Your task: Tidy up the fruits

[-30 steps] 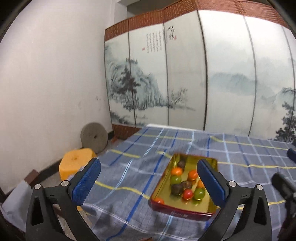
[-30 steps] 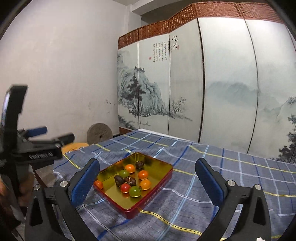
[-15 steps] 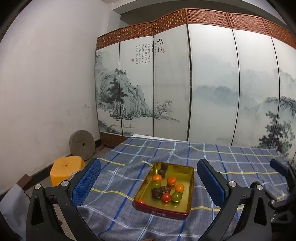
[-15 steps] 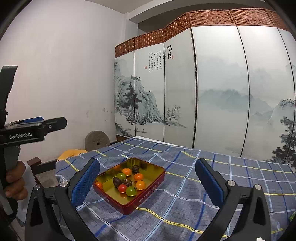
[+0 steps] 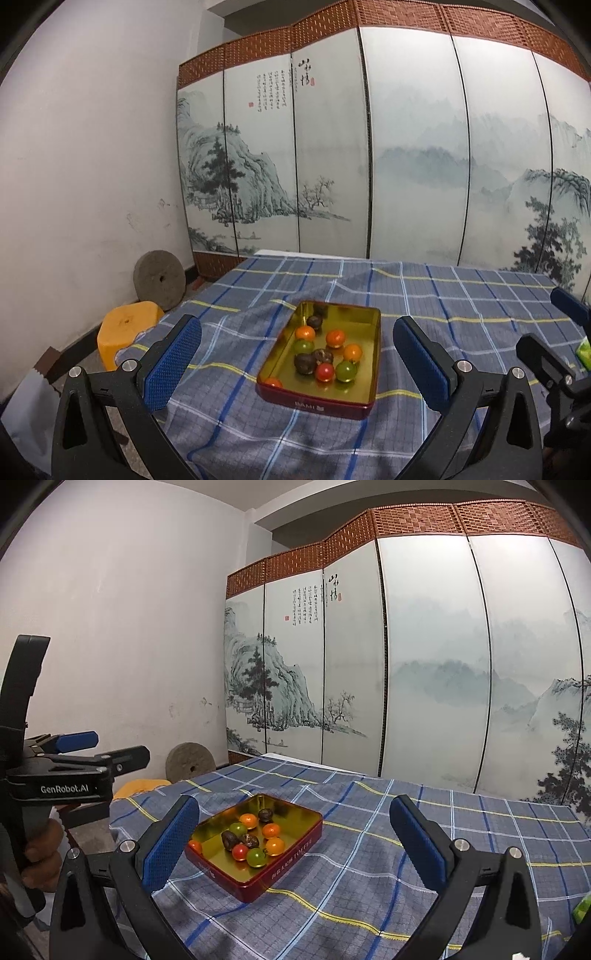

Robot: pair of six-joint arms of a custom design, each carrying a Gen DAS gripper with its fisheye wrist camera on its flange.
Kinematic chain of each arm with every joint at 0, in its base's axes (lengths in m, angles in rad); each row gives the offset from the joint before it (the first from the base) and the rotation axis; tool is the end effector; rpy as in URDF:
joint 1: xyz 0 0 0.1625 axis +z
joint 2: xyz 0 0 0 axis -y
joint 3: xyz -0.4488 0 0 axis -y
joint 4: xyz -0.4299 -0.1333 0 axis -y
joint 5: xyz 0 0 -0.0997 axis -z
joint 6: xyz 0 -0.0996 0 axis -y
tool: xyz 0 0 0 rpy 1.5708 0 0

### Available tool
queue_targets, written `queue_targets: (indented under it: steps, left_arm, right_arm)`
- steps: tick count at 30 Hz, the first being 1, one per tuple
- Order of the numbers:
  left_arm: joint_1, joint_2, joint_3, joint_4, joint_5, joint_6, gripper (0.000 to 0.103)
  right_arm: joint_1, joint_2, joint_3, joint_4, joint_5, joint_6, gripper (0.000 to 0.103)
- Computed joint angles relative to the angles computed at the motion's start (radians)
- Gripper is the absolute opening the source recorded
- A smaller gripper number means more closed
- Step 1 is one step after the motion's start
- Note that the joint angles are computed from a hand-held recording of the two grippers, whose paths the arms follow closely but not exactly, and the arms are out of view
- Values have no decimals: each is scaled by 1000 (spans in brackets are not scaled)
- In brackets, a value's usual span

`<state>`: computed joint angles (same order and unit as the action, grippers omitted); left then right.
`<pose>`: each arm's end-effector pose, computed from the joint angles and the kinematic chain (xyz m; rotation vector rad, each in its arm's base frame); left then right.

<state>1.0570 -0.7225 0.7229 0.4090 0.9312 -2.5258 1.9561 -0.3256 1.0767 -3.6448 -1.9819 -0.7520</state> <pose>-0.2254 -0.7916 0.3358 0.7450 2.0358 -1.3525 0.4070 -0.7548 0.0869 0.8372 -1.9381 1.5158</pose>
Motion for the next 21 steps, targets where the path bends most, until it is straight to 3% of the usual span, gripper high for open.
queue_targets:
  steps: [14,21]
  left_arm:
    - [13,148,-187,162,-33,-28,103]
    - [25,337,-498,390,-53,-66,103]
  right_arm:
    - [-28,-24,23,27,-21,41,103]
    - [-65,-39,28,85,-51,76,103]
